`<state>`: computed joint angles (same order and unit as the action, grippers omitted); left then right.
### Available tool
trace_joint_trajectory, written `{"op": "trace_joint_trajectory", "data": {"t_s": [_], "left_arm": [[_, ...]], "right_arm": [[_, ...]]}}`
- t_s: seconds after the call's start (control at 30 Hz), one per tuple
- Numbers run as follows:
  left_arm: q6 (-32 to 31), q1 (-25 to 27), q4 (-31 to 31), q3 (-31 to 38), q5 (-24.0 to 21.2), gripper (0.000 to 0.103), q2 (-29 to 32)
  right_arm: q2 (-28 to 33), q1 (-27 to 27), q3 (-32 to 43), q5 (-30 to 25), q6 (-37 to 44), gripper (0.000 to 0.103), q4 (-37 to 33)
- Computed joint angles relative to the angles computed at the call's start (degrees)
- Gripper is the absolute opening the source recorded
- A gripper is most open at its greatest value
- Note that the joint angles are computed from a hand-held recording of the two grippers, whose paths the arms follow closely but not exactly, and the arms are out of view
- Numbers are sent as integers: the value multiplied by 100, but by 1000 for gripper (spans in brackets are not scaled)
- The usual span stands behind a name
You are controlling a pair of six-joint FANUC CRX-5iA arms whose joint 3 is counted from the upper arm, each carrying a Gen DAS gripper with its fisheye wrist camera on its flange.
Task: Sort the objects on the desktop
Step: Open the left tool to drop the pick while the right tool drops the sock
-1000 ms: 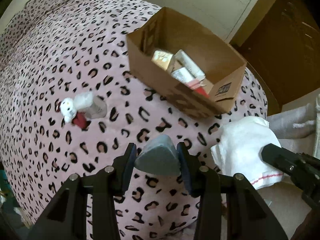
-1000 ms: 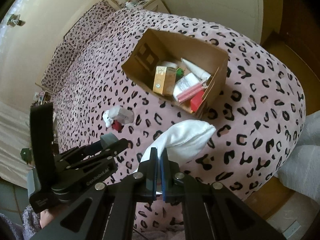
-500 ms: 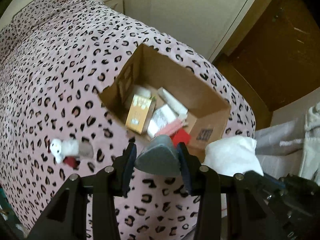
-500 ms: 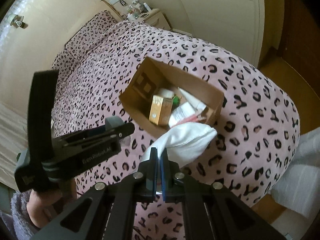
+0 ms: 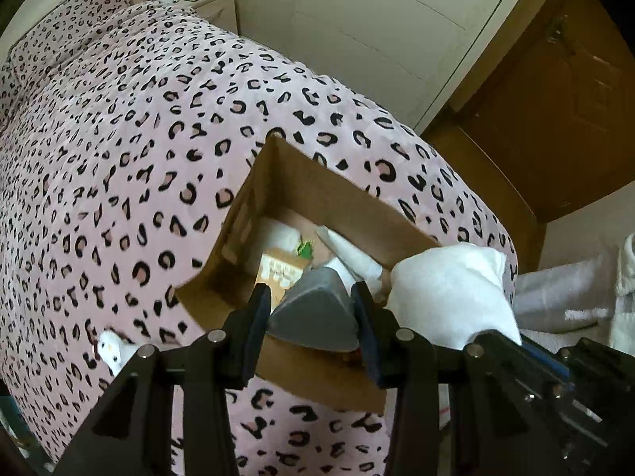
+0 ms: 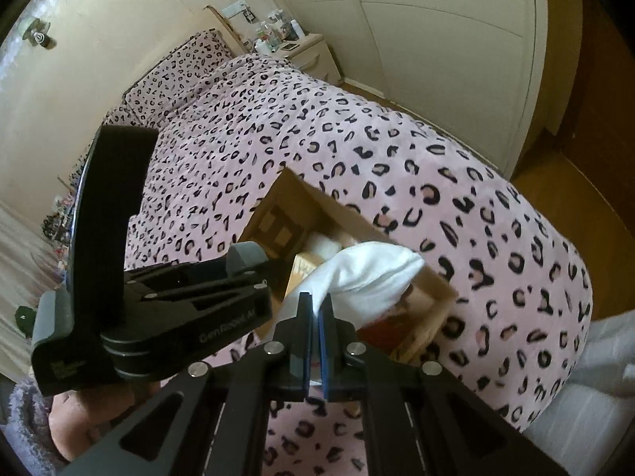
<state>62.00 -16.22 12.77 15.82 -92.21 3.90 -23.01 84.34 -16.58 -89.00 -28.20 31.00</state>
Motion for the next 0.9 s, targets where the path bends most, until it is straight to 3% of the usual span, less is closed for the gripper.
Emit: {"op": "trace_joint_trajectory", "data": {"t_s": [0.3, 0.9], "left_arm": [[-174, -32, 68, 103, -75, 42, 428], [-665, -139, -512, -422, -113, 43, 429]], "right_arm": [[-57, -460, -275, 437, 163, 3, -294], [94, -633, -475, 975, 324, 6, -949]]}}
